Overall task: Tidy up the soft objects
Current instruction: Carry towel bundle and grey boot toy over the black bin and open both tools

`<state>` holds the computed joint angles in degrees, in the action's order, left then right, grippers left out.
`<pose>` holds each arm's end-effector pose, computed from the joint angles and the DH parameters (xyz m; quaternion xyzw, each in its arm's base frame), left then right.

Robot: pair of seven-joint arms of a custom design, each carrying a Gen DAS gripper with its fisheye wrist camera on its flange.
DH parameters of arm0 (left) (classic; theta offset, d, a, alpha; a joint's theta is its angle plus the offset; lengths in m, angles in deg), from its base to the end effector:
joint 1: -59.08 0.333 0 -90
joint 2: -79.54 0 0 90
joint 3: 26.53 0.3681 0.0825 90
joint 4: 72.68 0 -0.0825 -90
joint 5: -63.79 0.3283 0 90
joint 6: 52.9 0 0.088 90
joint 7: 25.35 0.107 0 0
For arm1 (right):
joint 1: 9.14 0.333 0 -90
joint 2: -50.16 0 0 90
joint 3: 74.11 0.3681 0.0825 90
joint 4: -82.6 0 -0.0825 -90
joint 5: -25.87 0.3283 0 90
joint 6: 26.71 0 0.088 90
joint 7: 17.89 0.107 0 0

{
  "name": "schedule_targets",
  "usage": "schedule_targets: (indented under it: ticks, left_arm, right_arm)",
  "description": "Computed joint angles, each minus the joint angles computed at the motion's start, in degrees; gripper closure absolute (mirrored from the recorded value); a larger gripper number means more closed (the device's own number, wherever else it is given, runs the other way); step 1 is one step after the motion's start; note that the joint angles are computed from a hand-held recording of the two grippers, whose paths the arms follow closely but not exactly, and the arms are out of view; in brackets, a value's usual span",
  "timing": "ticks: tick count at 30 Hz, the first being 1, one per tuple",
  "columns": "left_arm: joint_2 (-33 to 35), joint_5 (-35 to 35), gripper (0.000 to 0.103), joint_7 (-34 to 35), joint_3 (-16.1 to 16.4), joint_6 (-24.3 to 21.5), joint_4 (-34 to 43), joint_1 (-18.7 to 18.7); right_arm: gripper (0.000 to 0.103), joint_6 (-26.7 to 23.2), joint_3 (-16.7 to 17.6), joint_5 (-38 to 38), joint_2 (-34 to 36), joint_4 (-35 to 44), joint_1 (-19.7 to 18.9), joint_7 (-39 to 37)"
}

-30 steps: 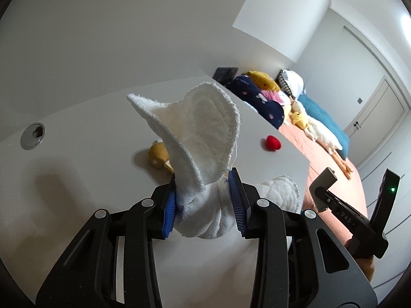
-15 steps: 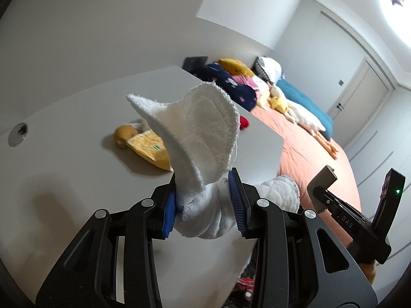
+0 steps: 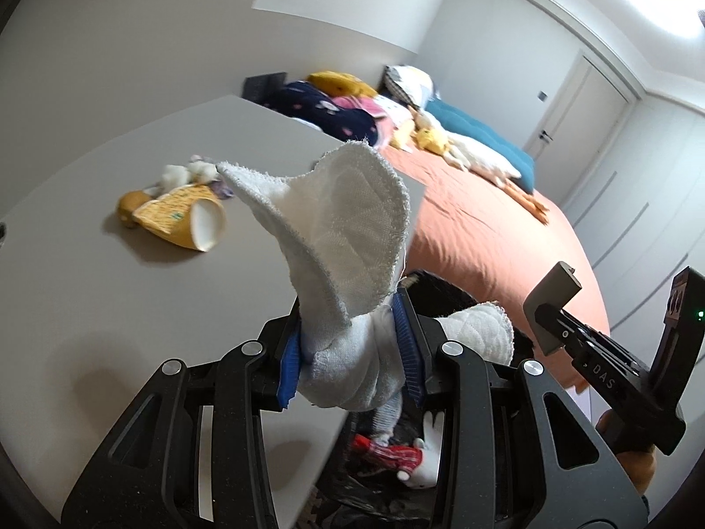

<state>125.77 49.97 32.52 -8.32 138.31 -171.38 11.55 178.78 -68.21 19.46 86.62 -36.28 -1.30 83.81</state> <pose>0.6049 -0.3832 0.3193 -0.6766 0.6050 -0.3887 0.1581 0.6164 0.1530 0.3173 -0.6738 0.6032 -0.2075 0.3729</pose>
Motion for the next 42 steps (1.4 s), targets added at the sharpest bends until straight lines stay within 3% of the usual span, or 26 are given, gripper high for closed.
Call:
schedule_targets:
  ticks: [13,21,32,35,36,37,38,40,42]
  left_arm:
    - [3.0,6.4,0.065,-1.5,-2.1,-5.3,7.8,-0.6]
    - [5.2,13.3,0.065,-3.9,-4.5,-10.1,14.2,0.7]
    - [11.1,23.1,0.063,-3.1,-13.3,-21.7,28.3,5.9]
    - [13.5,25.4,0.051,-0.9,-16.9,-27.3,33.6,7.5]
    - [14.4,26.1,0.044,0.9,-18.6,-29.7,35.7,8.1]
    - [14.8,26.9,0.026,1.3,-18.9,-30.5,36.6,8.1]
    - [14.8,28.2,0.006,0.6,-17.7,-30.2,36.5,7.3]
    - [13.9,31.7,0.006,-3.9,-12.4,-27.4,34.2,4.4]
    - [13.5,33.5,0.006,-5.4,-11.6,-27.5,33.5,4.1]
  right_arm:
    - [0.091,6.3,-2.7,2.0,-3.8,-9.6,-1.5,1.0]
    - [0.091,7.7,-4.3,4.0,-5.0,-12.2,-1.5,1.2]
    - [0.091,9.0,-6.3,8.5,-6.0,-15.0,-1.1,0.8]
    - [0.09,8.4,-6.0,8.6,-6.0,-14.9,-1.7,1.4]
    - [0.088,8.1,-5.9,8.7,-6.0,-14.8,-2.0,1.9]
    - [0.069,7.5,-5.4,8.3,-5.9,-14.5,-2.7,2.8]
    - [0.041,7.3,-5.6,8.6,-5.9,-14.4,-2.5,3.0]
    - [0.029,8.7,-9.5,14.6,-5.5,-14.2,2.8,0.6]
    - [0.028,8.7,-10.2,16.7,-5.5,-14.1,4.0,-0.8]
